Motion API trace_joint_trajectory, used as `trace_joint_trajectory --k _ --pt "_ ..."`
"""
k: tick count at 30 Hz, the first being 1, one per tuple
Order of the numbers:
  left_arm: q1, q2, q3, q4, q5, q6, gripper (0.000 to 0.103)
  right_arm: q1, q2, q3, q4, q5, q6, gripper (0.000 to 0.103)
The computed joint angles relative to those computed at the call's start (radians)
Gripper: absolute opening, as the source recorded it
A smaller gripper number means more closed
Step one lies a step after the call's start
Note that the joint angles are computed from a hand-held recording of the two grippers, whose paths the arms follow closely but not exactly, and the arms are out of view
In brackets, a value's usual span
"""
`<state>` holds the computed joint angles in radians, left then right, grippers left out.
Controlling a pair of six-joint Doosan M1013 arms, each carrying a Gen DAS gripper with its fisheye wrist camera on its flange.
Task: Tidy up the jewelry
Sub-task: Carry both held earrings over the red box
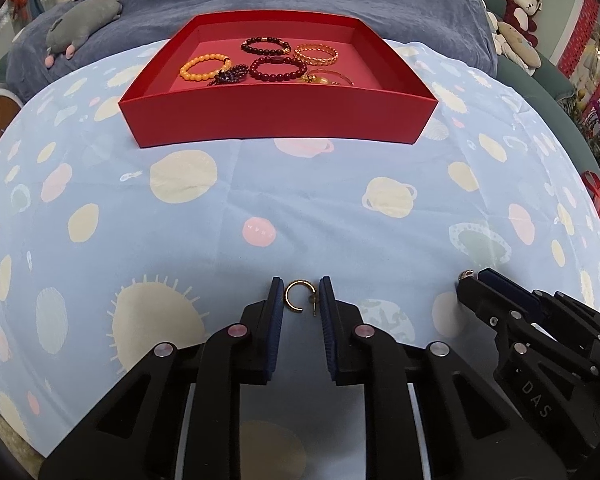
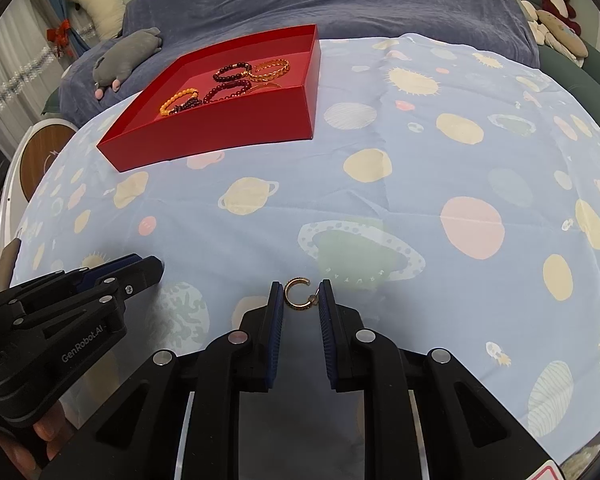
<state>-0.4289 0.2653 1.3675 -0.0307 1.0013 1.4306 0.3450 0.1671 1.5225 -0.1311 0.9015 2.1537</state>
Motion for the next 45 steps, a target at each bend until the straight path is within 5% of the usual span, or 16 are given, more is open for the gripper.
trace_joint_trajectory --k 11,20,45 --pt "0.072 -0.016 -0.008 -0.028 0.023 -0.044 0.018 0.007 -0.007 -0.009 0.021 -0.014 -0.019 0.017" --pt "0.106 0.026 -0.110 -0.033 0.018 -0.028 0.018 -0.014 0.014 -0.063 0.074 -0.046 -0.051 0.017" --pt "0.118 0.274 -0.474 -0.041 0.085 0.022 0.018 -0.090 0.261 -0.426 0.132 -0.051 -0.195 0.017"
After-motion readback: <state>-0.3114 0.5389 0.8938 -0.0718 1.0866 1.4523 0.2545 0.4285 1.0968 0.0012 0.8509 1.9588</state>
